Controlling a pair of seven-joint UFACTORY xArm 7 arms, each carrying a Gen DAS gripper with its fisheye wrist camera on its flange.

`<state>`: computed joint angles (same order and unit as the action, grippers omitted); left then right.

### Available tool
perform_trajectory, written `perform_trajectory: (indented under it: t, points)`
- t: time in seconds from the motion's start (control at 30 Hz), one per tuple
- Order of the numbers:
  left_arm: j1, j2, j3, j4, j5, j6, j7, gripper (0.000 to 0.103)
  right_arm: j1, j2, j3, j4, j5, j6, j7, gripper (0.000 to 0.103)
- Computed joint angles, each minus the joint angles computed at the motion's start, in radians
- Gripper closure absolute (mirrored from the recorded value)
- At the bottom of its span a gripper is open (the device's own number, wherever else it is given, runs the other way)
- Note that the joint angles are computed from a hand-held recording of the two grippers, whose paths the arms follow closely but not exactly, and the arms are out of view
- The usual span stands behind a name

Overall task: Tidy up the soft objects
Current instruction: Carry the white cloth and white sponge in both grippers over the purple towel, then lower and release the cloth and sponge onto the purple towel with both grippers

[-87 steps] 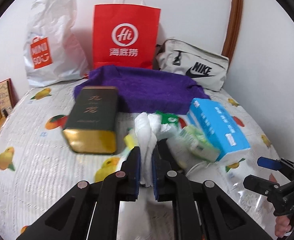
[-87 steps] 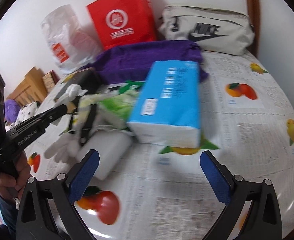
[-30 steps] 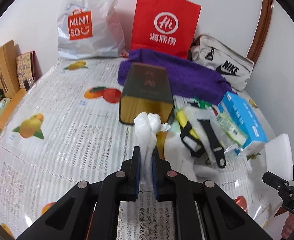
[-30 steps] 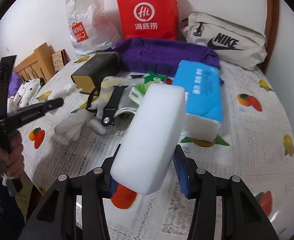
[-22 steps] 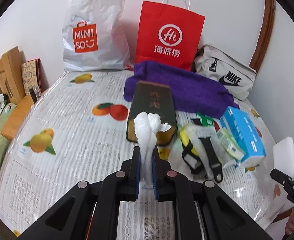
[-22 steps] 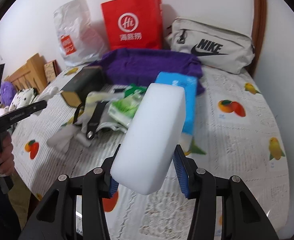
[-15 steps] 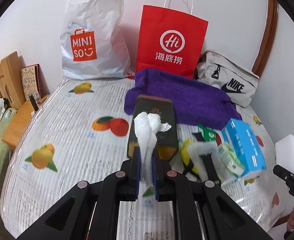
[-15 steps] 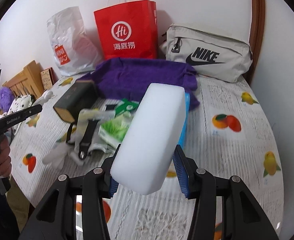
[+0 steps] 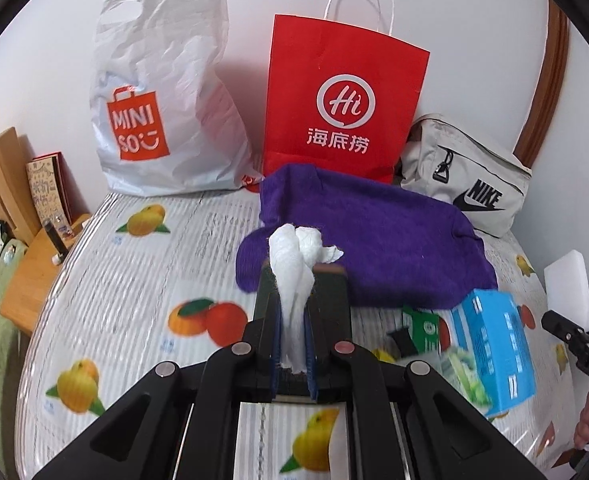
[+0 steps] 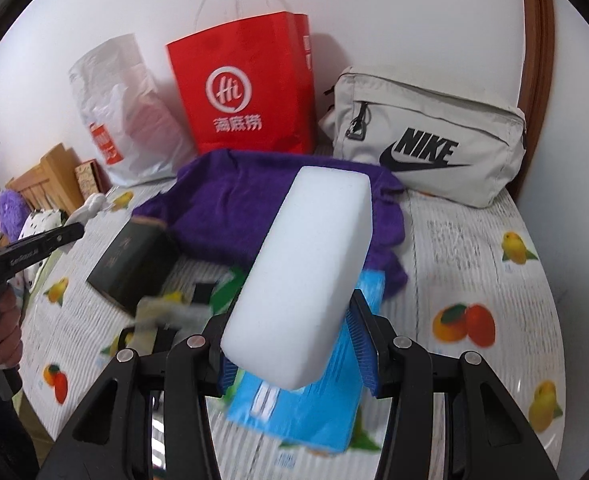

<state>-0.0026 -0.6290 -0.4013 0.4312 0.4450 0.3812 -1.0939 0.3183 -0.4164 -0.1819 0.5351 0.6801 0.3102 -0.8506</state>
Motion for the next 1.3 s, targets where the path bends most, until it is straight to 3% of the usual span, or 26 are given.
perform_trajectory:
  t: [0.13, 0.27, 0.47, 0.63, 0.77, 0.97, 1.3]
  points:
    - [0.046, 0.068, -0.001, 0.053, 0.037, -0.015, 0.011, 0.093, 0.018, 0.099, -0.011, 0.086, 0.047, -0.004, -0.033, 0.055]
    - [0.073, 0.151, 0.014, 0.114, 0.075, -0.026, 0.014, 0.093, -0.011, 0.189, 0.025, 0.172, 0.09, 0.007, -0.061, 0.055]
    - [0.082, 0.27, 0.056, 0.199, 0.133, -0.042, 0.015, 0.093, -0.083, 0.322, 0.107, 0.297, 0.072, 0.023, -0.032, 0.055]
    - [0.026, 0.374, 0.139, 0.266, 0.125, -0.043, 0.054, 0.093, -0.141, 0.433, 0.172, 0.397, 0.052, 0.037, -0.002, 0.055]
    - [-0.008, 0.453, 0.186, 0.325, 0.13, -0.041, 0.071, 0.093, -0.177, 0.53, 0.213, 0.484, -0.059, 0.061, 0.088, 0.055]
    - [-0.076, 0.583, 0.264, 0.432, 0.058, -0.05, 0.163, 0.093, -0.233, 0.634, 0.27, 0.585, -0.151, 0.106, 0.159, 0.055]
    - [-0.159, 0.794, 0.352, 0.627, -0.101, -0.012, 0.335, 0.093, -0.273, 0.752, 0.301, 0.695, -0.312, 0.169, 0.291, 0.055]
